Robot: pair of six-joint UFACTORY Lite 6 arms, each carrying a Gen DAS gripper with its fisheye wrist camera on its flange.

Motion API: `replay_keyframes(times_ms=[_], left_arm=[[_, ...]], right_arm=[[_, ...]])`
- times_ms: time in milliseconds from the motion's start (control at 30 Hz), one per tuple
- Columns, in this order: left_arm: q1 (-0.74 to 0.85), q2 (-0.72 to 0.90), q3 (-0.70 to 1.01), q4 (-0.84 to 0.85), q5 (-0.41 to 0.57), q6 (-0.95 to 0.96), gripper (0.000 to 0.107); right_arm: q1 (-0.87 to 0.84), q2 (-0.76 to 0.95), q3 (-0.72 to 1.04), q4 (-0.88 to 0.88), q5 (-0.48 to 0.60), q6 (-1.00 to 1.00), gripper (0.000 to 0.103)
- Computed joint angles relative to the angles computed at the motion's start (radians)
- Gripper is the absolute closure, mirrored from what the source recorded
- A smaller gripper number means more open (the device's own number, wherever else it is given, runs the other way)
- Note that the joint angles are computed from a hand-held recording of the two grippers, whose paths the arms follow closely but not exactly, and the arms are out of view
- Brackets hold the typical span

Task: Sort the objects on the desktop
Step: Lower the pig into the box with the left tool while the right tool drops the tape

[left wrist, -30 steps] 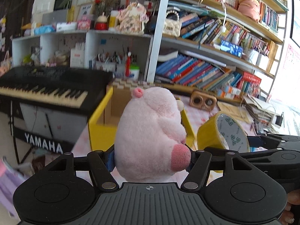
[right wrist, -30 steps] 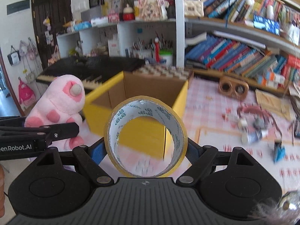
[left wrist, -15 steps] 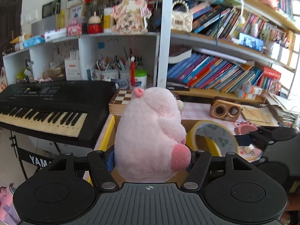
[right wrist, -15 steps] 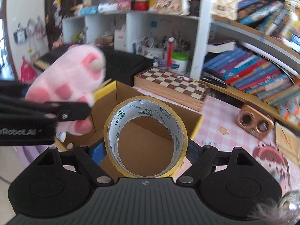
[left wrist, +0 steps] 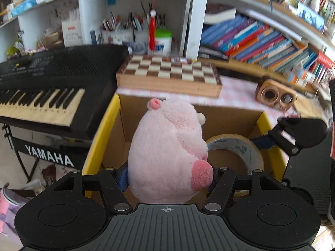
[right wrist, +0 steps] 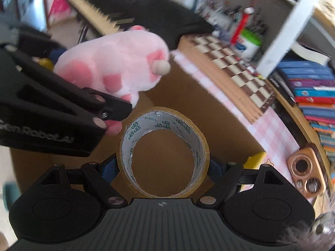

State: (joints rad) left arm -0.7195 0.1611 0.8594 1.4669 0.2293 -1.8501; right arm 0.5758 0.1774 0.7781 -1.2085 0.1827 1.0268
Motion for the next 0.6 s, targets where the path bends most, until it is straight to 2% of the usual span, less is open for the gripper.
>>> replay_keyframes(times_ms=[100, 200, 367, 467, 600], left_arm=[[0.013, 0.060, 0.038, -0.124, -0.019, 0.132, 0.041], [0.014, 0.116, 0.081, -0.264, -0.016, 0.281, 0.041], [0.014, 0.176, 0.131, -0.485, -0.012, 0.509, 0.040], [0.013, 0.172, 0.131, -0.491, -0.003, 0.509, 0.040], [0.009, 0.179, 0.141, -0.516, 0.006, 0.544, 0.038]], right_arm=[[0.015, 0.068, 0.052, 0.130, 0.037, -0.197, 0.020], [0.016, 0.122, 0.088, 0.146, 0.058, -0.252, 0.020], [-0.005, 0.167, 0.139, 0.282, 0.071, -0.439, 0.020], [-0.020, 0.187, 0.166, 0.395, 0.073, -0.582, 0.020], [-0.016, 0.196, 0.177, 0.430, 0.082, -0.638, 0.020]])
